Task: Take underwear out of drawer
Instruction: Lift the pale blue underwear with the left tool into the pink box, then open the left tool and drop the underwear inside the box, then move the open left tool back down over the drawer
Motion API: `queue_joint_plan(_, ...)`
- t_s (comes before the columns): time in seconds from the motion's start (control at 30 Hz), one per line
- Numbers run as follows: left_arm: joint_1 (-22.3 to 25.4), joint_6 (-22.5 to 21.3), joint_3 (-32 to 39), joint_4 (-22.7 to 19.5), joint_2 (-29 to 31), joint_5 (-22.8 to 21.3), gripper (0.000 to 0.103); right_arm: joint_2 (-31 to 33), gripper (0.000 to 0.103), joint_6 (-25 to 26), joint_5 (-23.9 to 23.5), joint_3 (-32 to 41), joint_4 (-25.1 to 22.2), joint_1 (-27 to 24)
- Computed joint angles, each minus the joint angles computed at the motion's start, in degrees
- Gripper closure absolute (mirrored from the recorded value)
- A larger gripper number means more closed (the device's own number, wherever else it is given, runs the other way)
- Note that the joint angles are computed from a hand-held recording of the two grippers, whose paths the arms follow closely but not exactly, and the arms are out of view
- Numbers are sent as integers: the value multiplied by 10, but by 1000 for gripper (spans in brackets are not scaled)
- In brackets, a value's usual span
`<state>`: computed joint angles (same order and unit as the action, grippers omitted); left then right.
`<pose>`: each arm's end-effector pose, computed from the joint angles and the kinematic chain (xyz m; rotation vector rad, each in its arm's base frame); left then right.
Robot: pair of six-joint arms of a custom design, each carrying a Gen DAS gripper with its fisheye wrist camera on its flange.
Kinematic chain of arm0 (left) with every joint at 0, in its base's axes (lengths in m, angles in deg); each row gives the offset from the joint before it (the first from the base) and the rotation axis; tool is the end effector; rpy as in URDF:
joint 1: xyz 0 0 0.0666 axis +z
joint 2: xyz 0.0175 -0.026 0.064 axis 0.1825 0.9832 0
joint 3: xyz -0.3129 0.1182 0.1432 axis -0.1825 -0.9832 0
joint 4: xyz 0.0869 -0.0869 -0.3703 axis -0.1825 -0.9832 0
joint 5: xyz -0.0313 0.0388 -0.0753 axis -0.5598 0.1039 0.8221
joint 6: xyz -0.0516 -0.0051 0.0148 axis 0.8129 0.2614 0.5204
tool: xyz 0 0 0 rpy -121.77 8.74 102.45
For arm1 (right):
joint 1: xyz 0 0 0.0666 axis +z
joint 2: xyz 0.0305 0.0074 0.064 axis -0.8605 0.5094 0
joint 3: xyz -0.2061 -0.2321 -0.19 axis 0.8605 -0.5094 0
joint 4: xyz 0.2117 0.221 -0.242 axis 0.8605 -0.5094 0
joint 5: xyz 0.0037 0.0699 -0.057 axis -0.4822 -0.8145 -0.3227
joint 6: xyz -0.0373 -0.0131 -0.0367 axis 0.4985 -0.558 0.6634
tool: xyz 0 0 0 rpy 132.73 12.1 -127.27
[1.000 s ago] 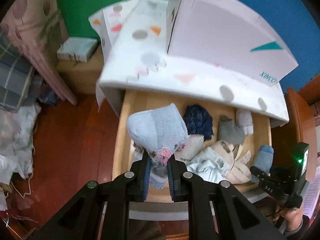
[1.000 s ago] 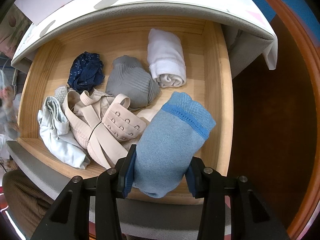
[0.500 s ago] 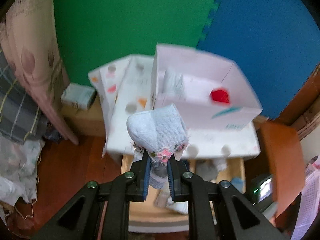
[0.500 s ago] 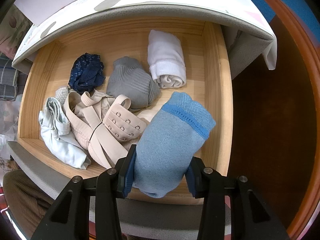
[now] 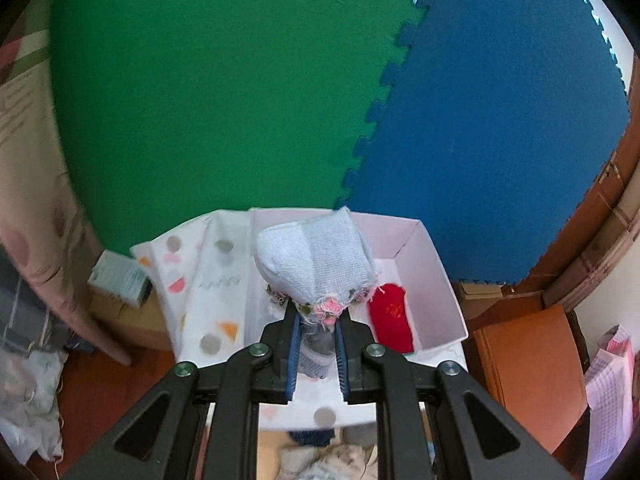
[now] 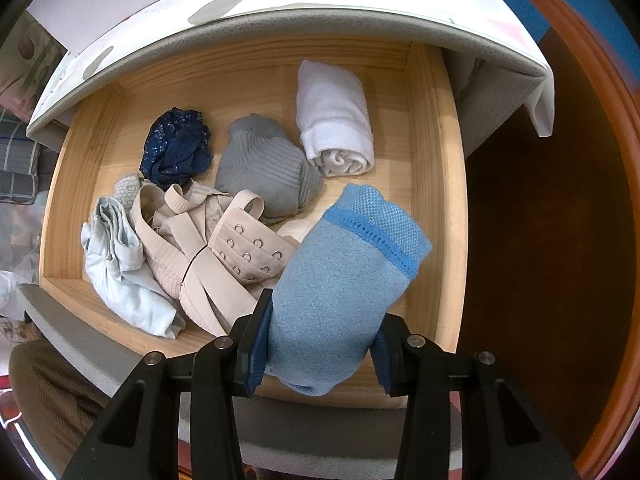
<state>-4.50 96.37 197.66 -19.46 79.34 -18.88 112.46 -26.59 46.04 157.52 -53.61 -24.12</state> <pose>0.4385 -0.1213 0.6661 0.1095 2.3996 -0.3253 0.2977 0.2094 0.4169 0.0174 2.9867 0.1446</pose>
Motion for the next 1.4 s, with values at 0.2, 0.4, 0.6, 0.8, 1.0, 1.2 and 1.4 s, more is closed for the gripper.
queue_joint_plan(0.2, -8, -10, -11, 27, 33, -21, 88, 6, 63, 7, 8, 5, -4, 5)
queue_joint_plan(0.4, -9, 0, -92, 52, 31, -33, 88, 7, 63, 6, -3, 7, -4, 4)
queue_joint_plan(0.6, -17, -7, -129, 54, 30, -59, 88, 5, 63, 0, -11, 4, -3, 3)
queue_joint_plan(0.8, -9, 12, -139, 45, 32, -63, 82, 6, 63, -1, -12, 5, -3, 1)
queue_joint_plan(1.0, -4, 9, -163, 62, 9, -28, 60, 4, 63, -7, -14, 2, -1, 3)
queue_joint_plan(1.2, -13, -17, -175, 63, -18, -55, 57, 5, 63, -6, -9, 2, -5, 5)
queue_joint_plan(1.4, -16, -31, -247, 80, -91, -80, 57, 8, 63, -11, -7, 3, -5, 7)
